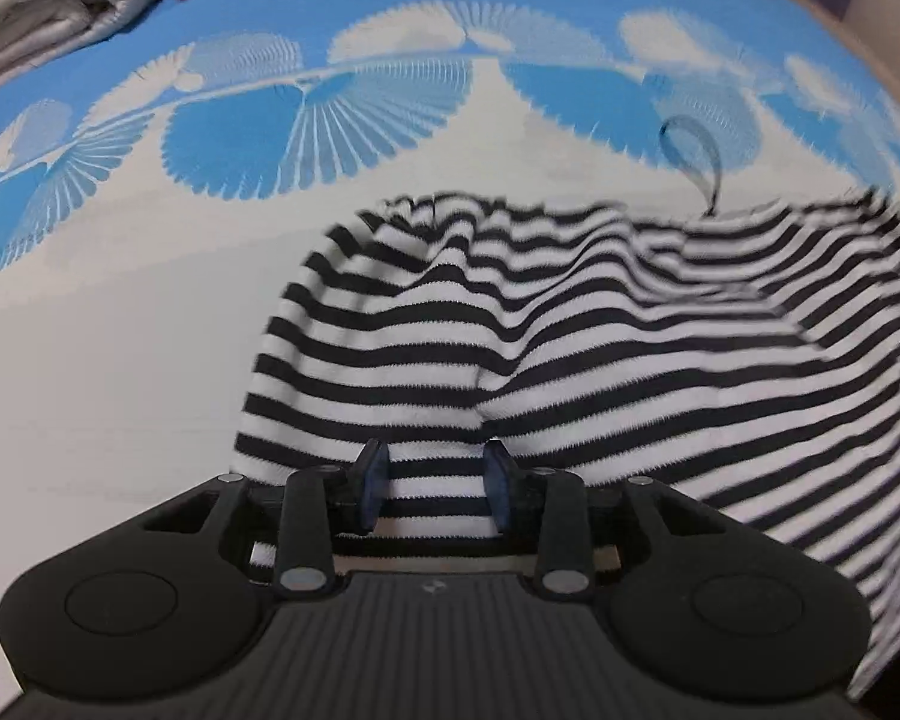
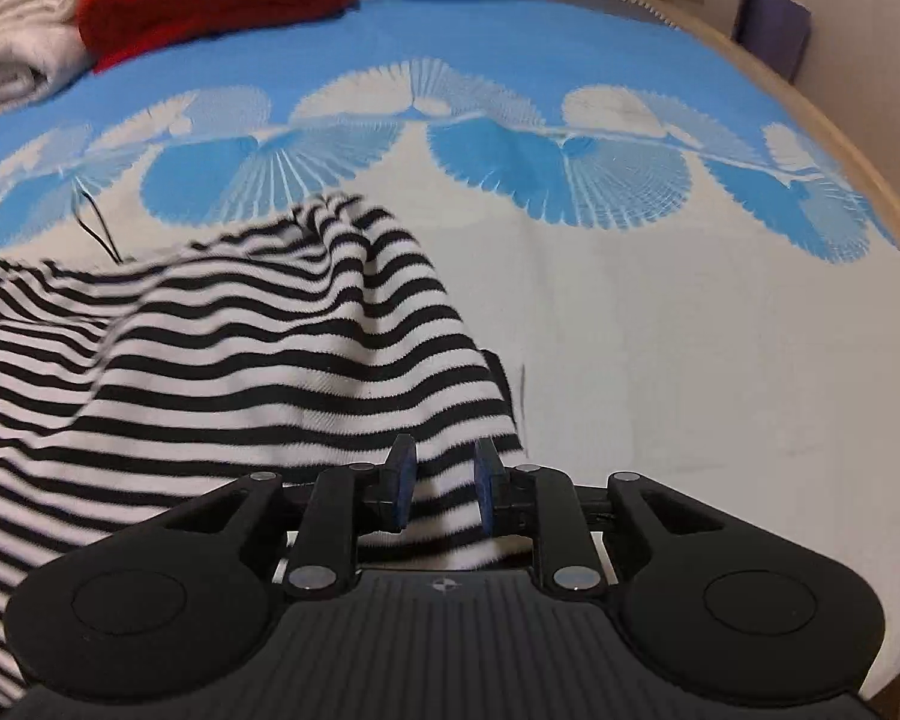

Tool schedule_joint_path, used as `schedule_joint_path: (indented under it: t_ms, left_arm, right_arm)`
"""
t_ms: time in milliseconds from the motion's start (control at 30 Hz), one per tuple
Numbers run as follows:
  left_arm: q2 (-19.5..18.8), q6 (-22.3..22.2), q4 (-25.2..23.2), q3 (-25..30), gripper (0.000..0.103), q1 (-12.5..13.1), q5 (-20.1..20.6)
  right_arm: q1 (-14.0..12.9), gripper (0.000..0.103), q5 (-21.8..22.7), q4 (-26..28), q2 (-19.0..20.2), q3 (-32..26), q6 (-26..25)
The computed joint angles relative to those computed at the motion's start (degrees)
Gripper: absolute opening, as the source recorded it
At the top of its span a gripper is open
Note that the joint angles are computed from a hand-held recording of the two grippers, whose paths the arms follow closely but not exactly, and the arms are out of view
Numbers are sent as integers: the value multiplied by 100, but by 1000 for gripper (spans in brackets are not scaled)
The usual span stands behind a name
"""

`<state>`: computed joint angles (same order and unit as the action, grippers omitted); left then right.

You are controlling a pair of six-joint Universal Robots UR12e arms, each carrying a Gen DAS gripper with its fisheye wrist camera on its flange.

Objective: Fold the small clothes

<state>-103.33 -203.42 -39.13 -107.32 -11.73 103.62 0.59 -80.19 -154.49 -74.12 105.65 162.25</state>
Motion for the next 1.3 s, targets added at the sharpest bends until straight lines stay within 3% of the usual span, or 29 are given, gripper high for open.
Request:
schedule_joint_path:
  t_ms: [100, 200, 333, 467, 633, 767, 867, 933, 1000, 1033, 1133, 1200, 1300]
  left_arm:
    - [-148, 41, -114, 110, 42, 24, 57]
    - [-225, -51, -11, 132, 51, 88, 50]
    - [-316, -190, 73, 155, 69, 164, 48]
    - [-268, -340, 32, 116, 77, 220, -31]
    - [-108, -365, -63, 110, 77, 151, 122]
    - [94, 55, 669, -99, 77, 11, 219]
    - [189, 483, 1014, -218, 77, -5, -231]
    - [194, 862, 1044, -234, 76, -32, -558]
    - [148, 1251, 971, -212, 76, -75, -791]
    - [101, 1416, 889, -189, 75, -97, -872]
    - [-96, 1606, 386, -33, 76, -225, -557]
    - [-80, 1473, 399, -17, 75, -251, -491]
    - [82, 1301, 742, -135, 74, -302, -333]
  right_arm:
    - [139, 22, -370, 109, 195, -188, -51]
    - [262, 21, -771, 162, 373, -335, -25]
    - [362, 21, -1025, 14, 501, -409, 9]
    - [399, 21, -1138, -36, 545, -451, 92]
    - [387, 22, -1168, -83, 489, -424, 259]
    - [350, 26, -994, -657, 263, -176, 144]
    - [263, 35, -491, -1010, 18, 79, -3]
    - [169, 38, 65, -813, -134, 172, -214]
    - [83, 38, 631, -197, -261, 192, -563]
    - [84, 39, 709, 138, -295, 173, -749]
    - [201, 42, 225, 1015, -255, 46, -1185]
    - [228, 45, 63, 945, -259, 80, -1260]
    - [131, 45, 231, 851, -362, 109, -772]
